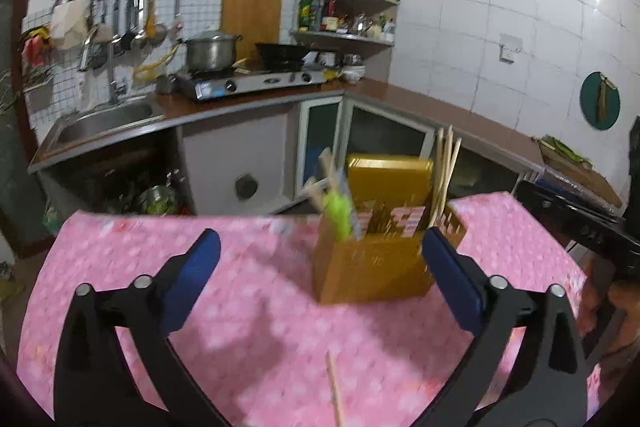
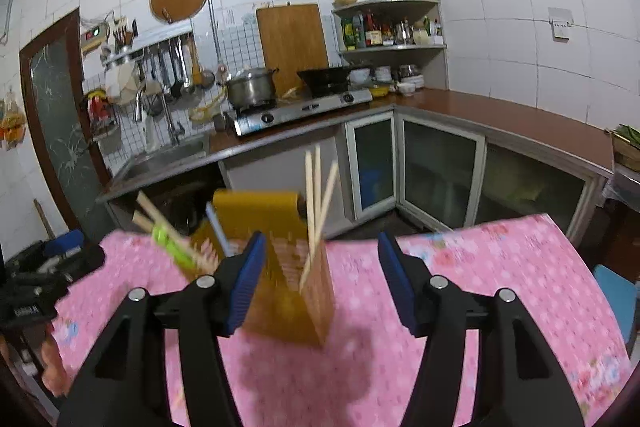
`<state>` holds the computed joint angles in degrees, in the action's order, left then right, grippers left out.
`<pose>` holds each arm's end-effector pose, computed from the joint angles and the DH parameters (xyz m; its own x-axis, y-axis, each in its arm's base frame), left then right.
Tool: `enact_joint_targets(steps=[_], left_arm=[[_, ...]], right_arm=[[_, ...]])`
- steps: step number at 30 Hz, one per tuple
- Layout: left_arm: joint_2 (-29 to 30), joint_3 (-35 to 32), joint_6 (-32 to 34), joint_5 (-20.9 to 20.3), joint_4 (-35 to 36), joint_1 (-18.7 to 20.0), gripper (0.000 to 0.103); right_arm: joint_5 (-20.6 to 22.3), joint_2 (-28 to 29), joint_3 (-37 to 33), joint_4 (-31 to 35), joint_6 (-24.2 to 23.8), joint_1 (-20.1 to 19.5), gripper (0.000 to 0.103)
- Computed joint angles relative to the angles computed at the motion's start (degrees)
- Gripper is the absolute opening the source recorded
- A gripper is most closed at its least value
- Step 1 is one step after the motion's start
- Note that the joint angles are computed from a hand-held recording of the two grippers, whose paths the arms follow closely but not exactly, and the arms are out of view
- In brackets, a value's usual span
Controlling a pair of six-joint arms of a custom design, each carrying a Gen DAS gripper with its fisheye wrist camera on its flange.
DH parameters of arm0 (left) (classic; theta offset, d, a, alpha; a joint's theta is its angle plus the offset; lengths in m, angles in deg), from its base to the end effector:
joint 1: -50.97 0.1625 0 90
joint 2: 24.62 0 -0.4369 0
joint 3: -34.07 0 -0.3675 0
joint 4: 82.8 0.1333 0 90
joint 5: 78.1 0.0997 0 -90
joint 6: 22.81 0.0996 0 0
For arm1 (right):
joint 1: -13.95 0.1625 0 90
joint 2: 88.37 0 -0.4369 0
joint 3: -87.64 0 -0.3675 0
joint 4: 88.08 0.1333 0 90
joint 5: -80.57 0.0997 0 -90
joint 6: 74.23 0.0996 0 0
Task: Organize utensils
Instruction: 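Open both tools and move them back toward the last chopstick on the table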
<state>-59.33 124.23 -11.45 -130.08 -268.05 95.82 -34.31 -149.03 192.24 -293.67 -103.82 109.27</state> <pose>-0.3550 -0.6277 0.1121 -0.7115 0.3817 -0.5900 0.6985 0.4760 -0.5344 0.1462 -0.5848 0.3545 -0.8033 0.1178 0.5839 -0.4897 0.4274 -0.7600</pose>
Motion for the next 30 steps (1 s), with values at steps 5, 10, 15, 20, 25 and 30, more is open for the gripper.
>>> enact_joint_targets(steps=[5,10,15,20,25,30], left_arm=[[-4.49,7.86,-4.53,1.0,1.35,0.48,0.098],[-6.53,13.26,-7.46,2.68,2.29,1.0,0.098],[-7.17,18.17,-8.81,4.07,1.96,1.52,0.098],[-7.7,20.16,-12.88,2.79,4.56,2.85,0.098],[-7.64,19.94,-15.44,3.29,6.55,3.32,0.098],[-6.69,18.51,-15.94,3.92,8.22,3.1,0.098]], right_arm=[[-3.52,-2.87,10.96,-3.76,-1.6,-0.24,0.065],[-5.26,-3.52,18.81,-6.31,-2.27,-1.0,0.065],[-5.51,-4.05,25.3,-5.04,-1.48,-2.47,0.064],[-4.84,-4.39,27.79,1.04,0.77,-3.9,0.049],[-4.63,-3.82,28.82,2.8,0.95,-3.8,0.046],[-7.36,-1.84,28.21,1.41,-0.34,-2.94,0.033]])
